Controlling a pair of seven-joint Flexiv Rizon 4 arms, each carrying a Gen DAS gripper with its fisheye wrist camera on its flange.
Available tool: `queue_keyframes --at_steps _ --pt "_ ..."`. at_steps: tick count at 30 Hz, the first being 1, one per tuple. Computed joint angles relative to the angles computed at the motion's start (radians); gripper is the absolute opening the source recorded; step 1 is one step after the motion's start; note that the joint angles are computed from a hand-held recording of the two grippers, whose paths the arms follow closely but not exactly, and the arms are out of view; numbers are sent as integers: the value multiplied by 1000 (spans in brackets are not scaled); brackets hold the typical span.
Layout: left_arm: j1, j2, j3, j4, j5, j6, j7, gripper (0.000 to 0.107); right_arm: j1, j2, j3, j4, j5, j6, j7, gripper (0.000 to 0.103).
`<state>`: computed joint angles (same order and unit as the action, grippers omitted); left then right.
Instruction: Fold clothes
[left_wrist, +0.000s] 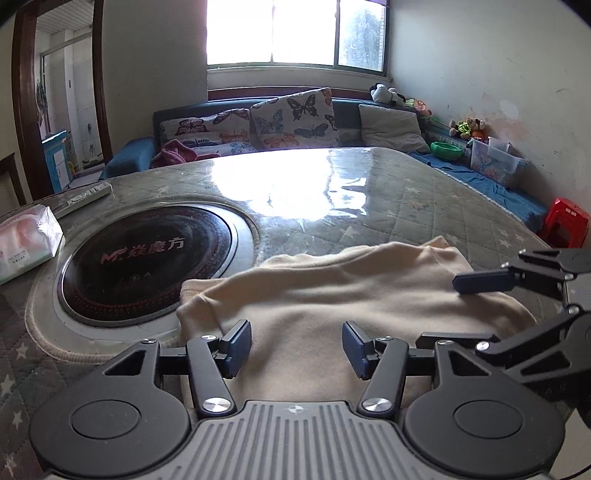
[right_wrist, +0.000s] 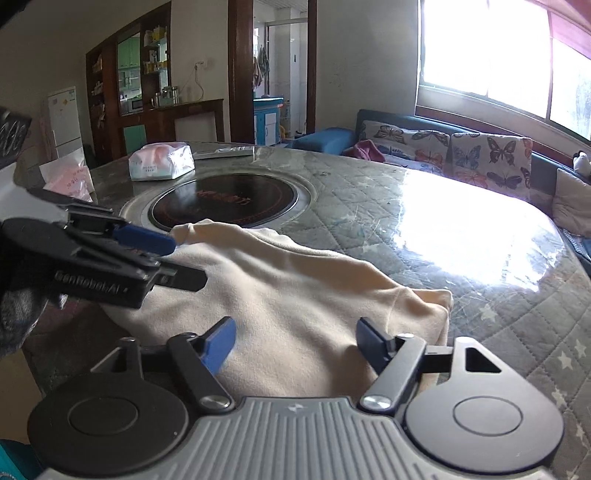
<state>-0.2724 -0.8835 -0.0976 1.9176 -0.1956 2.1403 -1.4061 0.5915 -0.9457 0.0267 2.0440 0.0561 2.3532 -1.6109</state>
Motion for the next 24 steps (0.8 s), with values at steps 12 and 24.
queue_keyframes --at_steps 12,24 --pt "-48 -17 38 16 -32 36 37 64 9 2 -13 42 72 34 -12 86" --pt "-75 0 57 75 -125 102 58 75 70 -6 -80 33 277 55 -24 103"
